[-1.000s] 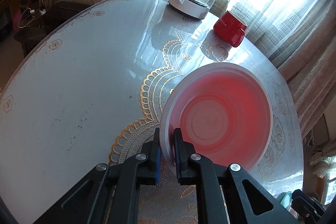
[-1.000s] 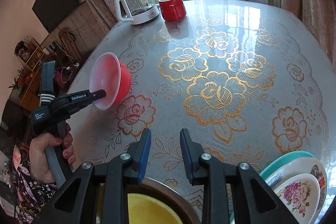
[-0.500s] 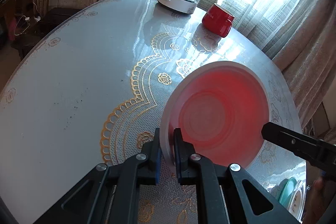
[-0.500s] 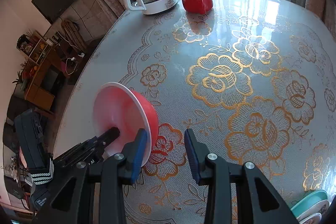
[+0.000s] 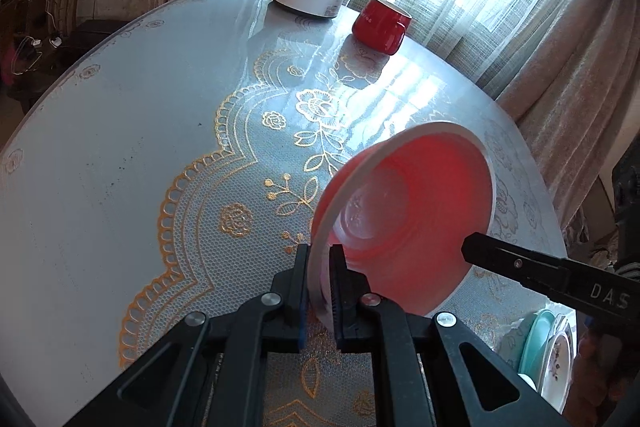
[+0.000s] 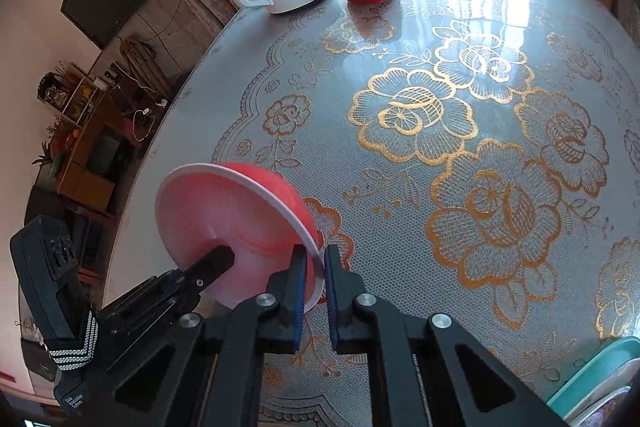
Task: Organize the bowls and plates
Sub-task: 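Carry the red bowl with the left tool over the steel basin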
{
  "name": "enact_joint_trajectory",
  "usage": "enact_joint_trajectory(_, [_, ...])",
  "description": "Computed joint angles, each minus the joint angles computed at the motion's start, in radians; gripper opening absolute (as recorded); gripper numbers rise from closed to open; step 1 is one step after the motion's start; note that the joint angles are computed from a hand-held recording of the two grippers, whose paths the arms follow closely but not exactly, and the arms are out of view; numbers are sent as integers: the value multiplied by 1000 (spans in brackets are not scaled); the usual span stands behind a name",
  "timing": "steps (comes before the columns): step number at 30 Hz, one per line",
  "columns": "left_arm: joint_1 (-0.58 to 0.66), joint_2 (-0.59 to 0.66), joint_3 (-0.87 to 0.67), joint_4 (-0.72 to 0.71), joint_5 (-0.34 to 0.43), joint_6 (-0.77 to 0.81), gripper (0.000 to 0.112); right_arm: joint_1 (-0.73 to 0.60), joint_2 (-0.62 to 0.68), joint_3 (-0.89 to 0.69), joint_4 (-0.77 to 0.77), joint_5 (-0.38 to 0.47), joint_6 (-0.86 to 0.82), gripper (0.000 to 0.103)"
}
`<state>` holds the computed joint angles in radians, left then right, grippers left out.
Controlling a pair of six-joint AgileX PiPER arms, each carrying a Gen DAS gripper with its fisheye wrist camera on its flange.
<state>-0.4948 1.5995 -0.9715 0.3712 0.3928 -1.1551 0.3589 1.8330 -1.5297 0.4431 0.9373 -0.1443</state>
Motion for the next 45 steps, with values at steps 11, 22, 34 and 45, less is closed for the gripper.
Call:
enact_joint_trajectory(11, [-135, -72, 30, 213, 52, -258, 9, -81, -175, 219, 139, -60, -138, 7])
enact_joint_trajectory(22, [-290, -197, 79, 359, 121, -468, 9, -129, -435, 413, 221, -77, -235, 7])
enact_joint_trajectory(34, [-521, -265, 102, 452, 220, -624, 9, -327, -704, 657, 401, 27, -401, 9])
enact_joint_trajectory(45, [-652, -245, 128, 452, 271, -692, 9, -495, -776, 805, 490, 146, -488, 10])
